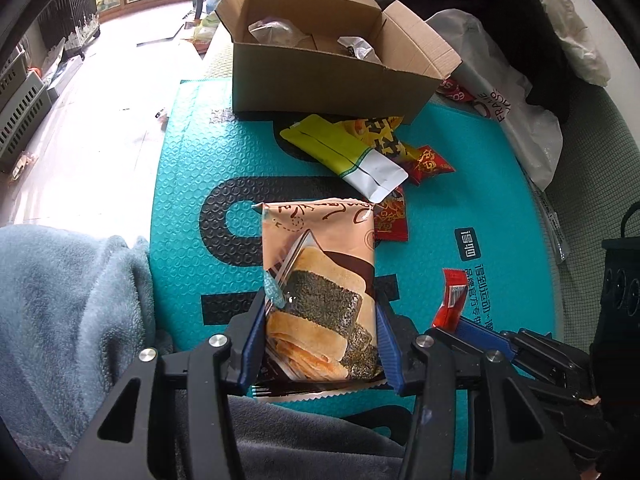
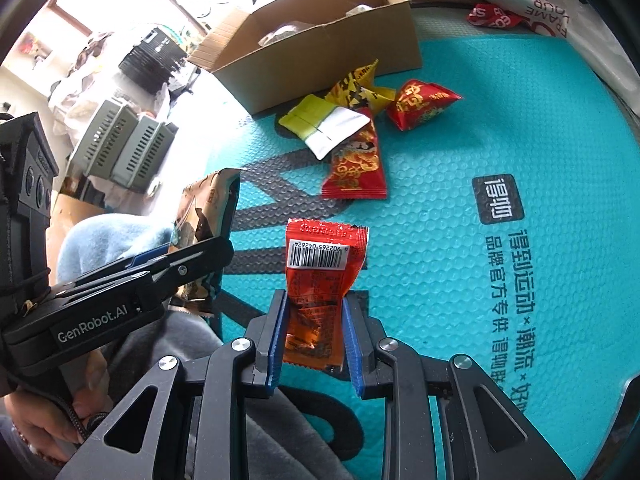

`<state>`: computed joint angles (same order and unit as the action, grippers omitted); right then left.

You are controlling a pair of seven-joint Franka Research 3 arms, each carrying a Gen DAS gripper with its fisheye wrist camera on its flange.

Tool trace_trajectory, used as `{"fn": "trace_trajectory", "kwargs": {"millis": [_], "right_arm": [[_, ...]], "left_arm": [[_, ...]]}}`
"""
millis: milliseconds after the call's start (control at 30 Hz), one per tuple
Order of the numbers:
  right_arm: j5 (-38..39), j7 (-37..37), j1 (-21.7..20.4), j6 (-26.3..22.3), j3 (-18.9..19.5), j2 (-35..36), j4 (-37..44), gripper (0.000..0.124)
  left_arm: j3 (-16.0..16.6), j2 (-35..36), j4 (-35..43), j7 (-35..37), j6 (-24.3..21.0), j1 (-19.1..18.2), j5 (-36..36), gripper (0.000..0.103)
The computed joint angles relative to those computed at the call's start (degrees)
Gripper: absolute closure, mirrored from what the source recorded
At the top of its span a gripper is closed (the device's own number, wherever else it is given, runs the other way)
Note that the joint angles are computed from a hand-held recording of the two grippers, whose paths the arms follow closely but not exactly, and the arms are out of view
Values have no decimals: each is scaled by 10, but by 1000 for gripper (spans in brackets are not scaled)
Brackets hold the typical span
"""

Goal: Organize snacks
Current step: 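Lift both held packs and carry them over the open box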

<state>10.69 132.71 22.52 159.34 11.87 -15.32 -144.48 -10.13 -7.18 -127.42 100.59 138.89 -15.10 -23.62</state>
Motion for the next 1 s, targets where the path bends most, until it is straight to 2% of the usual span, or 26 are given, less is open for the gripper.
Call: {"fn": "trace_trajectory", "kwargs": {"millis": [167,400,600,767,1000], "right_arm": [[-39,10,-17,5,10,-2,23,98],[-145,41,-60,-6,27,-1,79,98],[-197,32,-81,-4,15,21,139,98],[-253,40,-99,-4,5,54,193,98],[-306,28,-95,-3,-32,120,277,98]], "left_arm": [[-4,11,43,-12,18,1,14,55],[-6,27,107,-8,54,6,28,55],[-15,72,192,-7,74,11,29,55],[-30,127,266,-20,90,21,58,55],[-50,224,395,-48,69,36,96,55]]}}
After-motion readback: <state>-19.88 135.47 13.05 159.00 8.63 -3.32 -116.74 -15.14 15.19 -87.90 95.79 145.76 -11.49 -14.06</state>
